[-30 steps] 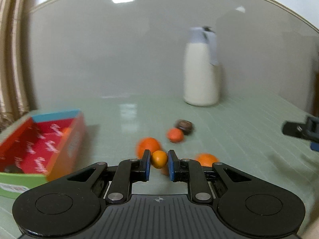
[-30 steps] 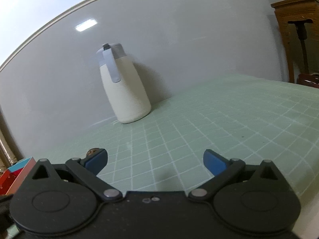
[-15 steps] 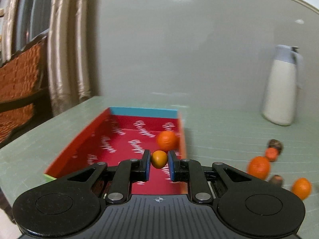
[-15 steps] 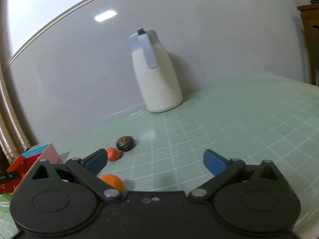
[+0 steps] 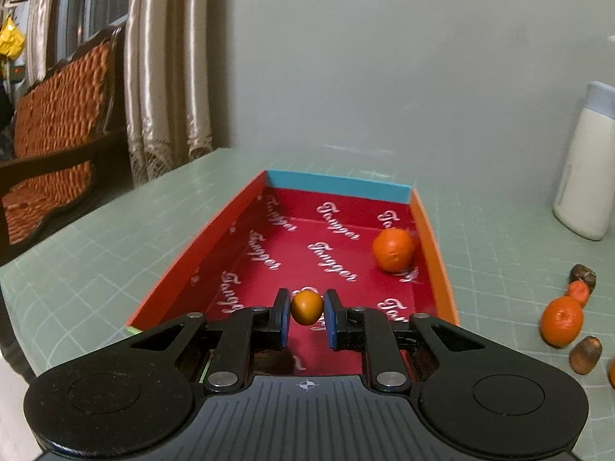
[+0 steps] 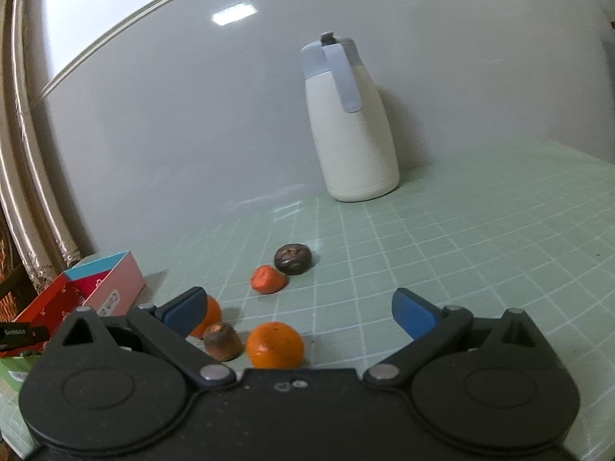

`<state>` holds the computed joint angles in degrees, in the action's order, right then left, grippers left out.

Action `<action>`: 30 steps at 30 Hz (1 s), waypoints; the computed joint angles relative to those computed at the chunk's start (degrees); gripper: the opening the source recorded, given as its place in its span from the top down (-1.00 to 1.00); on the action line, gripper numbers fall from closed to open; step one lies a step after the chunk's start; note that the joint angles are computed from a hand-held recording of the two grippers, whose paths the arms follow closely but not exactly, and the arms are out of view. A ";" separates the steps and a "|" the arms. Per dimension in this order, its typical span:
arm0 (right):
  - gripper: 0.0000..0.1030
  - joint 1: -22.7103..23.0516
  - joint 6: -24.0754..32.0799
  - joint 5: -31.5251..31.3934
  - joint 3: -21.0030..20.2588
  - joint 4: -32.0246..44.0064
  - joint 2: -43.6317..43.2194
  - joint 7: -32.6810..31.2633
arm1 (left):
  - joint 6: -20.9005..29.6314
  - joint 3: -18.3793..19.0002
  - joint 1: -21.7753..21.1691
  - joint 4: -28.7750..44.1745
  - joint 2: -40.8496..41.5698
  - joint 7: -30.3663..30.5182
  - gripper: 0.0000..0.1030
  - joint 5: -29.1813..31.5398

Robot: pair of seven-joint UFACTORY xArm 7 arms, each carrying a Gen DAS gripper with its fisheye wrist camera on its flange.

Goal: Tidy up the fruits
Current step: 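Lift the kumquat with the left gripper and carry it over the box, then open the left gripper to drop the kumquat into the box, then close the right gripper around the orange mandarin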

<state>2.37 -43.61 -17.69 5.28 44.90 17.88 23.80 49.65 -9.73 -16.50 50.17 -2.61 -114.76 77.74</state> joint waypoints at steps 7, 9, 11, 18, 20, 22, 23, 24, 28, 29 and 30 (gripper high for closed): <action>-0.99 0.85 1.68 -0.42 0.62 0.94 0.51 -0.52 | -0.60 -0.06 0.70 -2.14 -2.12 -1.25 0.63 -0.47; -0.99 1.07 1.89 -0.74 0.78 1.03 0.56 -0.92 | -0.65 -0.21 1.01 -3.03 -2.99 -1.80 0.63 -0.28; -0.99 1.59 2.14 -0.40 0.83 1.22 0.71 -1.74 | -0.63 -0.38 1.33 -3.74 -3.77 -2.19 0.63 -0.27; -0.93 2.97 5.14 2.78 1.00 2.10 1.03 -4.00 | -0.37 -1.26 2.63 -6.85 -7.40 -3.44 0.63 0.04; -0.82 2.62 6.90 2.58 1.28 2.90 1.31 -3.39 | -0.32 -1.58 2.99 -7.90 -8.57 -3.75 0.63 0.01; -0.63 2.26 8.01 2.25 1.63 3.30 1.50 -2.77 | 0.04 -2.00 3.33 -8.73 -9.52 -3.69 0.63 -0.12; -0.58 2.36 8.36 2.45 1.63 3.39 1.56 -2.87 | 0.49 -2.28 3.45 -9.11 -9.84 -3.71 0.62 -0.19; -0.56 2.62 8.86 2.82 1.56 3.52 1.60 -3.22 | 0.87 -2.51 3.55 -9.54 -10.26 -3.69 0.62 -0.26; -0.11 2.48 11.30 2.74 2.07 4.18 1.72 -3.42 | 0.65 -2.82 4.10 -11.49 -12.22 -3.90 0.55 -0.01; 0.07 2.27 12.25 2.27 2.34 4.51 1.83 -3.26 | 0.18 -2.87 4.28 -12.00 -12.77 -4.07 0.55 0.36; 0.11 2.13 13.15 1.93 2.56 4.72 1.85 -3.20 | 0.00 -3.05 4.42 -12.42 -13.22 -4.08 0.54 0.72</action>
<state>4.50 -30.46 -15.76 7.85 49.62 19.73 20.60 49.65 -12.78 -12.08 37.75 -15.84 -118.84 78.47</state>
